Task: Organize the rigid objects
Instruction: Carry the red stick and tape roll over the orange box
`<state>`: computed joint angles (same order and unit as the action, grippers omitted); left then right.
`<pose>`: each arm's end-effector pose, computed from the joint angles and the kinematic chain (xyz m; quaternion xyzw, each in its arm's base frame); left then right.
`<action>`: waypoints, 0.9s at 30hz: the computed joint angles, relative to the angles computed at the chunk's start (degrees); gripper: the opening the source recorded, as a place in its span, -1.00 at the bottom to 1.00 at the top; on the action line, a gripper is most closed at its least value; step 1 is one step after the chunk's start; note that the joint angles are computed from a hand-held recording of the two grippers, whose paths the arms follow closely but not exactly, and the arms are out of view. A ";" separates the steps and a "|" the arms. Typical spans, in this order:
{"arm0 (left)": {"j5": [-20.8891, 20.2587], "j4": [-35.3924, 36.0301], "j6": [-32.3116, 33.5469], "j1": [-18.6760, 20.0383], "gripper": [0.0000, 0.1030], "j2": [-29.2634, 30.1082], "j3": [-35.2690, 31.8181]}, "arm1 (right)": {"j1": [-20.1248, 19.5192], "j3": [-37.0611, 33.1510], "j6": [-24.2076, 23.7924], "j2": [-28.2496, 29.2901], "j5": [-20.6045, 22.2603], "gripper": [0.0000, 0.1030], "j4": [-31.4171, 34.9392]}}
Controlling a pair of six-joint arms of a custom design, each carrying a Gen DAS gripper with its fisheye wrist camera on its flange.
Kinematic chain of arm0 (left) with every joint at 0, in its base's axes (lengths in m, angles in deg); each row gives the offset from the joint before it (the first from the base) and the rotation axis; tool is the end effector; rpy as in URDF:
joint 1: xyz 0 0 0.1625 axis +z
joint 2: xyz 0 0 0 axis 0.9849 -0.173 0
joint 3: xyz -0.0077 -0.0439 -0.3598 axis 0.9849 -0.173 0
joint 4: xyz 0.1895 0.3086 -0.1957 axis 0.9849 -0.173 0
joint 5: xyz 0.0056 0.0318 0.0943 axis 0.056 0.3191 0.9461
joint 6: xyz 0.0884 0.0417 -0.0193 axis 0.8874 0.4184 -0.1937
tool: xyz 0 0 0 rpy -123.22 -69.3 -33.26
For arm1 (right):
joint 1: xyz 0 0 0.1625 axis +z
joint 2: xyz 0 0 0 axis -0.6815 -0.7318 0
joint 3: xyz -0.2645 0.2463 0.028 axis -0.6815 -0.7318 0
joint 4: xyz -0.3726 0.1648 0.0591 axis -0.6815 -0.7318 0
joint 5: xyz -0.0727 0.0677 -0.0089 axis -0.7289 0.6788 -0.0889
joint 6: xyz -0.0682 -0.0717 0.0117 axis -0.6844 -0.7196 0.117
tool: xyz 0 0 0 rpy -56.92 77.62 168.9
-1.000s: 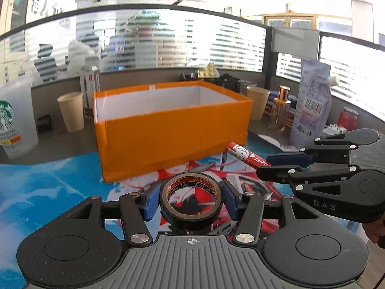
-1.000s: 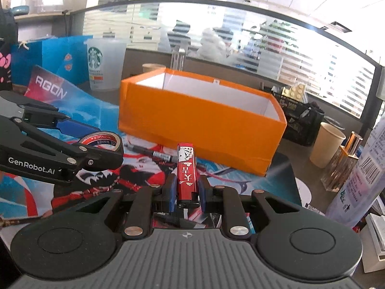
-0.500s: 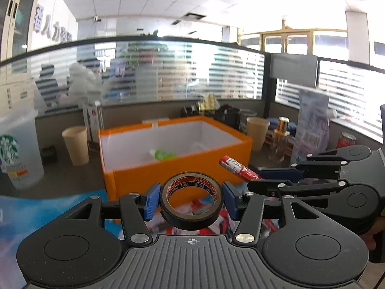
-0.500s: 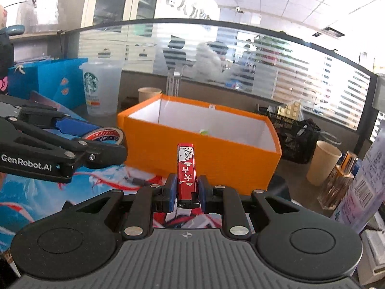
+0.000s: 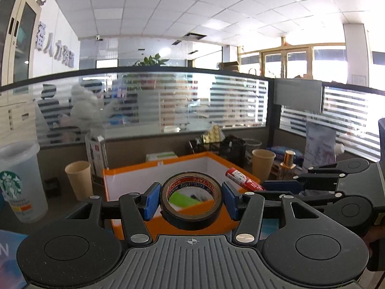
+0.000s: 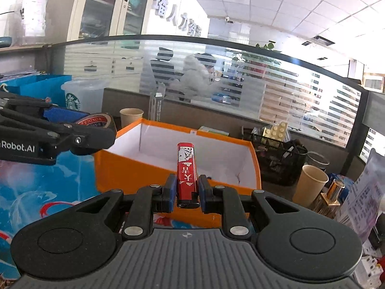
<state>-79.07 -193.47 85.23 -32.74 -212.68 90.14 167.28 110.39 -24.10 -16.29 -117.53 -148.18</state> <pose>0.0047 -0.3001 0.3245 0.2707 0.7547 -0.5302 0.2758 0.3664 -0.3629 -0.0834 0.4788 -0.7600 0.3997 0.1830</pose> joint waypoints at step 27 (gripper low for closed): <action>-11.11 -14.28 5.41 13.87 0.03 22.50 -13.44 | -2.84 -12.15 0.34 2.72 0.73 -0.66 10.15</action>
